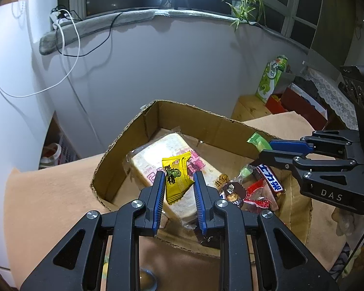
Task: Organize snacks
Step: 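Carry the yellow and green packets into the box and open both grippers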
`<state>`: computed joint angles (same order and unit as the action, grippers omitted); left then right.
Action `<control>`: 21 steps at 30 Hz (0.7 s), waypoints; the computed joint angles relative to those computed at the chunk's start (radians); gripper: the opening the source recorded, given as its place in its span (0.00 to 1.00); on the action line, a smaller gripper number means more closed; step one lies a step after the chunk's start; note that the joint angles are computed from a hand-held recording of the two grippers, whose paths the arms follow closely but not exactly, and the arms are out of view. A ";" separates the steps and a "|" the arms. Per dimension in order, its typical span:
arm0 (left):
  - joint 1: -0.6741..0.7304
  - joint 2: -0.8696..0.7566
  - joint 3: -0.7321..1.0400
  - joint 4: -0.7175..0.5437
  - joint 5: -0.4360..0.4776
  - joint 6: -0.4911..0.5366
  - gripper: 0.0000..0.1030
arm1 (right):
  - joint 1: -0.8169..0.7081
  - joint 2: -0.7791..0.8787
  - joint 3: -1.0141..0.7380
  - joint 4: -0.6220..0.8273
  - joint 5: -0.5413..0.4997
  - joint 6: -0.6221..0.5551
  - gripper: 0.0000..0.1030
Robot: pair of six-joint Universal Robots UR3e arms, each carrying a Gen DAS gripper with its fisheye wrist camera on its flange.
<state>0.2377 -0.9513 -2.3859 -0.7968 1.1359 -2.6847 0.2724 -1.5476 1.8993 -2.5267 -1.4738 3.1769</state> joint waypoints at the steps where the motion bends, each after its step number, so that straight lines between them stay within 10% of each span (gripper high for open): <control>1: -0.003 -0.001 0.001 0.003 0.003 -0.004 0.22 | 0.000 0.000 0.000 0.001 -0.002 0.000 0.23; 6: -0.013 0.000 0.003 0.005 0.013 -0.014 0.33 | 0.007 -0.018 0.018 -0.020 -0.030 0.007 0.60; 21: 0.082 0.130 0.019 -0.149 -0.042 0.044 0.44 | 0.039 -0.085 0.042 -0.001 -0.067 0.033 0.71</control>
